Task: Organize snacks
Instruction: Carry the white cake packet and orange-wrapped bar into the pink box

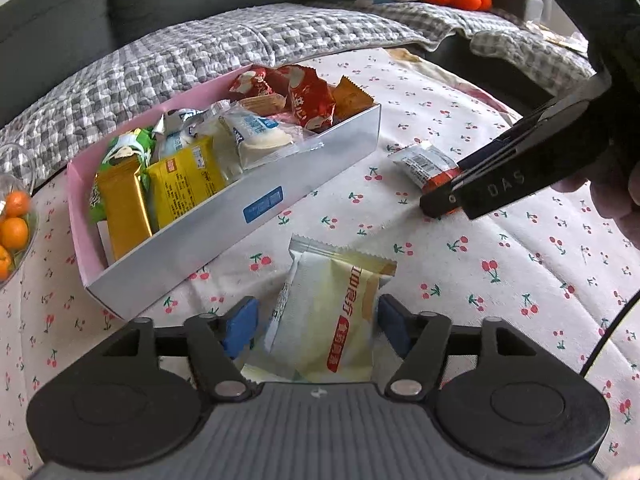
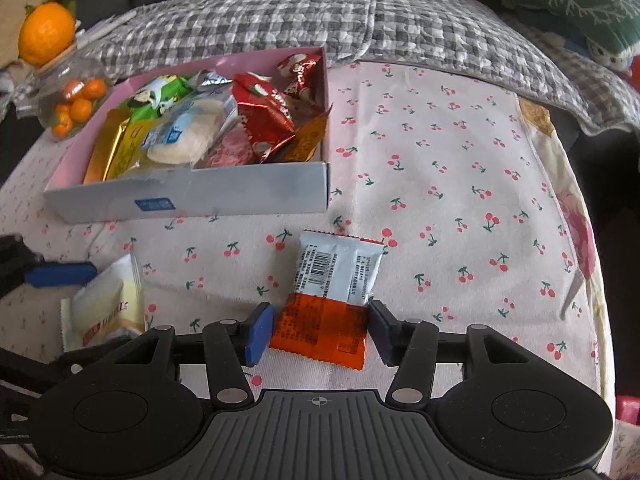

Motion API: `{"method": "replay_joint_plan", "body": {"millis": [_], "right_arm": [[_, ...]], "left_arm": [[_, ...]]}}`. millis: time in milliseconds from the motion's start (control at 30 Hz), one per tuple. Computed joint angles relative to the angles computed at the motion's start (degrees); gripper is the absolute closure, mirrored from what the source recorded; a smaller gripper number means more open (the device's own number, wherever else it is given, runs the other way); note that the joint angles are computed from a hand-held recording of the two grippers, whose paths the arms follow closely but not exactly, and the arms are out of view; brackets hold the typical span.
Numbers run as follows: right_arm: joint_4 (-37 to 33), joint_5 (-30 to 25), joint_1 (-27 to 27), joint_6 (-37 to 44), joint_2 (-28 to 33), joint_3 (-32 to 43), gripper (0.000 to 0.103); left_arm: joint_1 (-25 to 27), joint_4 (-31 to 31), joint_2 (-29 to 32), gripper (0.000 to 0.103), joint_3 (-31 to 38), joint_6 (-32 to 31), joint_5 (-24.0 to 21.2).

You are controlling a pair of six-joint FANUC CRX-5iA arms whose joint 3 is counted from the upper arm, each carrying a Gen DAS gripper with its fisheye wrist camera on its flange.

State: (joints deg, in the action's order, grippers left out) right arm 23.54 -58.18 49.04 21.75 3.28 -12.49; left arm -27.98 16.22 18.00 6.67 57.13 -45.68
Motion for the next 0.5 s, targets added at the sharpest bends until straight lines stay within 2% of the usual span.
{"method": "replay_joint_plan", "body": {"millis": [200, 267, 367, 500], "right_arm": [[-1.0, -2.3, -0.3, -0.7, 1.1, 2.0, 0.056], [-1.8, -3.5, -0.3, -1.0, 1.7, 3.1, 0.058], [-4.0, -4.7, -0.6, -1.2, 2.1, 4.8, 0.059], [-8.0, -4.5, -1.4, -3.2, 1.3, 6.2, 0.060]], "left_arm": [[0.1, -1.1, 1.6, 0.037, 2.7, 3.7, -2.8], [0.2, -0.6, 1.6, 0.048, 3.0, 3.9, -3.8], [-0.2, -2.5, 1.8, 0.055, 4.4, 5.4, -5.4], [-0.7, -4.8, 2.4, 0.057, 6.5, 8.8, -7.8]]}}
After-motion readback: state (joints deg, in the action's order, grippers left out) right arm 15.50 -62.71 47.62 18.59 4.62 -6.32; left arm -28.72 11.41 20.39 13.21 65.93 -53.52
